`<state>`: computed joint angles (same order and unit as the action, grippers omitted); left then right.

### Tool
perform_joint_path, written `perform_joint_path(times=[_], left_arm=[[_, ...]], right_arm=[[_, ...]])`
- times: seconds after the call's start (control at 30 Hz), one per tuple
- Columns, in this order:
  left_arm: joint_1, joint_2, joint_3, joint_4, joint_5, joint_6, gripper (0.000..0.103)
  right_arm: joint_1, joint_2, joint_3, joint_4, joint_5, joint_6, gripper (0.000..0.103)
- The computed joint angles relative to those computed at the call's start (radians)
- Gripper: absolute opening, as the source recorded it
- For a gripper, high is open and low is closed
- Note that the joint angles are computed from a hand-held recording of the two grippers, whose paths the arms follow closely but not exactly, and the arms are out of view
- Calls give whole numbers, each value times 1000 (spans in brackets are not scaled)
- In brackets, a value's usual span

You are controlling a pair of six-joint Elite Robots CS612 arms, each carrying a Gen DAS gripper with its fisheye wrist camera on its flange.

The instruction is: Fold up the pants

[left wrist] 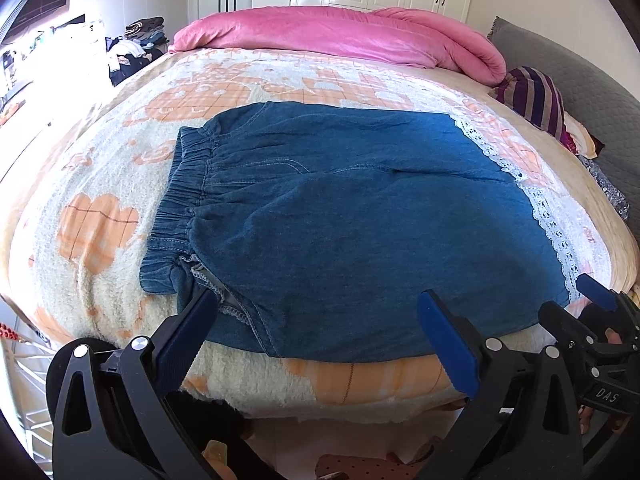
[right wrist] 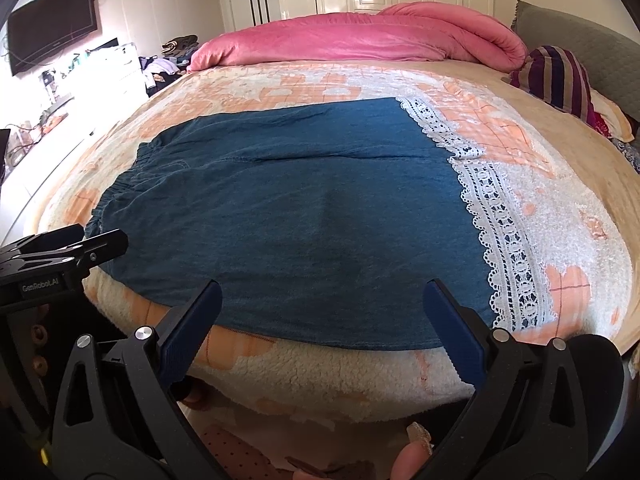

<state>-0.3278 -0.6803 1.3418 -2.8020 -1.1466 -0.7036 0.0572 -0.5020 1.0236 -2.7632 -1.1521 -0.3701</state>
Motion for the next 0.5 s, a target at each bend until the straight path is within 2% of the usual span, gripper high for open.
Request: perform_joint_path(times=[0.5], left_arm=[[-2, -1, 1, -2, 3, -1, 99]], right_arm=[[0, -1, 1, 1, 0, -1, 95]])
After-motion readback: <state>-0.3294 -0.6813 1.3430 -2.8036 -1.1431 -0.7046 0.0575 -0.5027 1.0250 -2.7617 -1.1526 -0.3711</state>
